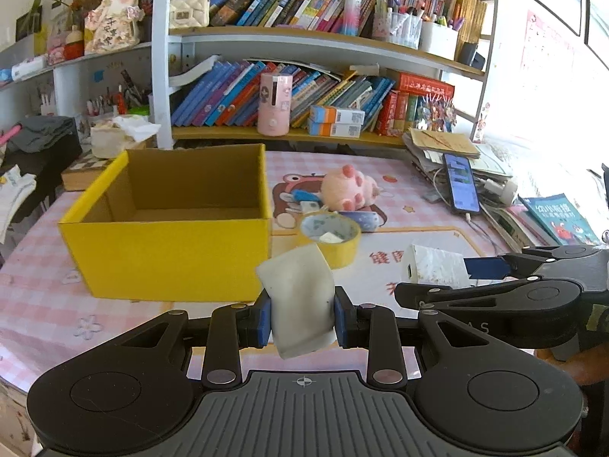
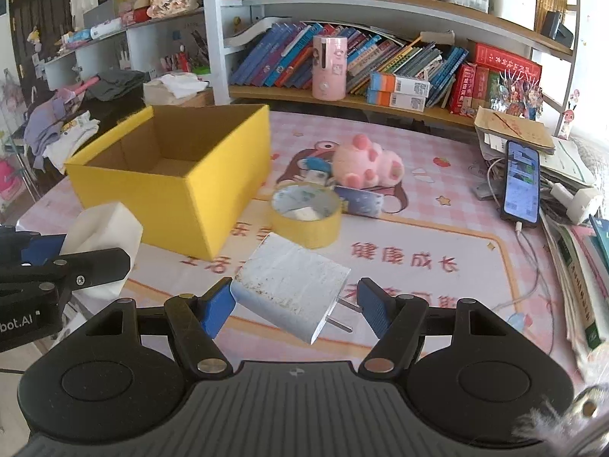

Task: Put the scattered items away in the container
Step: 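Carry the block and charger plug toward the yellow box with both tools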

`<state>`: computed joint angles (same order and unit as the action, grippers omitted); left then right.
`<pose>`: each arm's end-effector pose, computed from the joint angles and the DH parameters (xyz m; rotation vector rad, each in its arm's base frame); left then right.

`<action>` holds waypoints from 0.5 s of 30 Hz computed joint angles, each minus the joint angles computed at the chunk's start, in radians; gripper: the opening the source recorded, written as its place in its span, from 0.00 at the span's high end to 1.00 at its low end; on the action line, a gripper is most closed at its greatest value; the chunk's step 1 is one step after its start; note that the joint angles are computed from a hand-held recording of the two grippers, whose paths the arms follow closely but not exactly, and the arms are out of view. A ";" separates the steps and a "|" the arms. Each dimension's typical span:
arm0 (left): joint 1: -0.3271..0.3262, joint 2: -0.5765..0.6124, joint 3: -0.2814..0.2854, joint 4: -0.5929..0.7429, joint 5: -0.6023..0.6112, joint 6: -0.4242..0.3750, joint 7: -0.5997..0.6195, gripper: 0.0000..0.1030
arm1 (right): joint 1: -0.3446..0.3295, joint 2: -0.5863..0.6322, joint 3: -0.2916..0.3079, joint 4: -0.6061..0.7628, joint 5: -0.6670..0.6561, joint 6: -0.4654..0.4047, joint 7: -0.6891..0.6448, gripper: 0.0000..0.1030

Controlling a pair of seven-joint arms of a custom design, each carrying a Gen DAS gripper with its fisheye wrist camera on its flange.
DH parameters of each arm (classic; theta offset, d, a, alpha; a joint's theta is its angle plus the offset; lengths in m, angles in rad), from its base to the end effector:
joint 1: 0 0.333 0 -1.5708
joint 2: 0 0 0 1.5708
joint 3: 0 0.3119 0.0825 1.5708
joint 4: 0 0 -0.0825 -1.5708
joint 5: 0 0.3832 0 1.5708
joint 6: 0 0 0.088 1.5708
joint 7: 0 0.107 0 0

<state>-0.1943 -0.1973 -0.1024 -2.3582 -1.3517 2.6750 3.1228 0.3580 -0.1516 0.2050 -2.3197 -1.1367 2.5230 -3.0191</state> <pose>0.4866 -0.1189 0.4407 -1.0368 2.3612 -1.2534 0.4295 0.2836 0.4302 -1.4831 1.9483 -0.8811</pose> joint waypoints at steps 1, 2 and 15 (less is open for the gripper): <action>0.008 -0.005 0.010 -0.004 0.009 -0.016 0.009 0.71 | 0.007 0.012 0.010 0.013 0.002 -0.015 0.011 0.34; 0.015 -0.009 0.018 -0.008 0.019 -0.031 0.015 0.71 | 0.016 0.024 0.018 0.027 0.004 -0.030 0.020 0.34; 0.081 -0.042 0.071 -0.044 0.010 0.017 0.012 0.71 | 0.151 0.179 0.001 0.219 -0.009 -0.106 -0.003 0.34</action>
